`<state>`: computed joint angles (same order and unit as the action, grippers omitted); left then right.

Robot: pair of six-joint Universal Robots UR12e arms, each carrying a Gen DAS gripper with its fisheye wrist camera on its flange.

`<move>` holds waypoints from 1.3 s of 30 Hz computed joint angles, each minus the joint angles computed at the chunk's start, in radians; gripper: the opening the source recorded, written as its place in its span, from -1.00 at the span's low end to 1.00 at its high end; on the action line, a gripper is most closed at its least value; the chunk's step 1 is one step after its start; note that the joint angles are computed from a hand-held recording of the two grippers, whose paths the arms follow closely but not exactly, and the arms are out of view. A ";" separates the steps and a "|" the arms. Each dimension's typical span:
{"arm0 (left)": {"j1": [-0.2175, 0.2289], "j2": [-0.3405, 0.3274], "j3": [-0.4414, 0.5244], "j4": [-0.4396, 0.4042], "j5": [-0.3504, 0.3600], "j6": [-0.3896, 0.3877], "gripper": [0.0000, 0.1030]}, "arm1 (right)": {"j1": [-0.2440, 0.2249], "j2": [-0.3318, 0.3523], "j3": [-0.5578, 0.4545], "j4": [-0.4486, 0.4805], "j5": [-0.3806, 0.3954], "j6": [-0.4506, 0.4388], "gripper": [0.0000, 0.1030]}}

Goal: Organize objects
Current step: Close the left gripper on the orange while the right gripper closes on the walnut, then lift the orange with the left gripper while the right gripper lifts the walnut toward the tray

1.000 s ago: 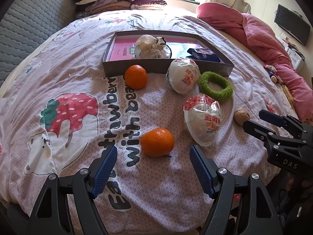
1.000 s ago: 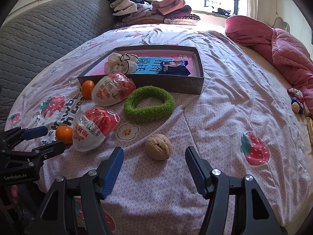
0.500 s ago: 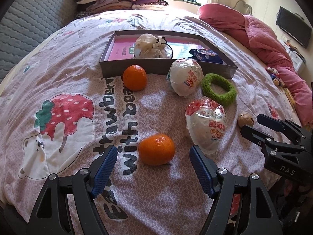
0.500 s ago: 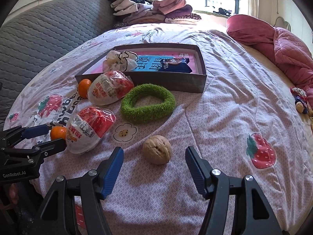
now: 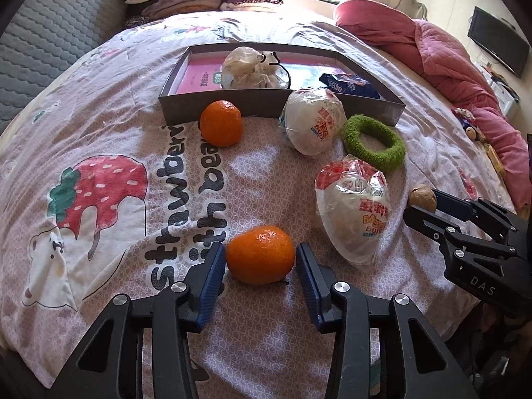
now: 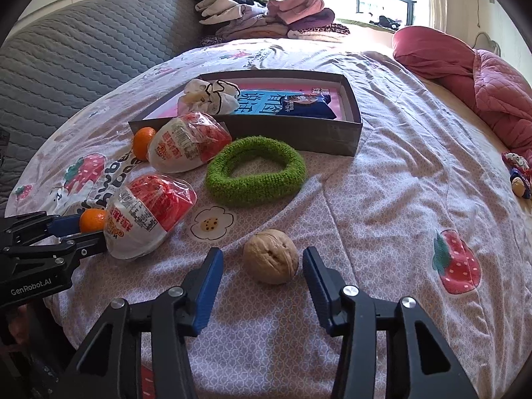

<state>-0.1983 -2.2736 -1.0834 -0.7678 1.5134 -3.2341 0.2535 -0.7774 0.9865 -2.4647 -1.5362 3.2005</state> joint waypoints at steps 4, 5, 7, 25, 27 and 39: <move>-0.003 -0.001 -0.001 0.007 0.010 0.008 -0.24 | -0.002 0.001 0.004 -0.015 0.010 0.001 -0.24; -0.003 -0.002 -0.001 0.008 0.010 0.007 -0.24 | -0.004 0.001 0.005 -0.017 0.018 0.003 -0.28; -0.003 -0.001 -0.002 0.010 0.008 0.006 -0.24 | -0.007 0.001 0.007 -0.020 0.034 0.007 -0.33; 0.000 0.012 -0.026 0.044 -0.007 -0.001 -0.24 | -0.016 -0.015 0.039 -0.066 0.091 0.032 -0.33; 0.001 0.014 -0.030 0.053 -0.012 -0.003 -0.24 | -0.019 -0.017 0.042 -0.074 0.102 0.046 -0.33; 0.002 0.024 -0.046 0.115 -0.002 -0.003 -0.24 | -0.021 -0.020 0.044 -0.104 0.108 0.063 -0.33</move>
<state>-0.1967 -2.2495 -1.1295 -0.6524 1.5115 -3.2369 0.2324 -0.7976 1.0309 -2.5685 -1.4285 3.2638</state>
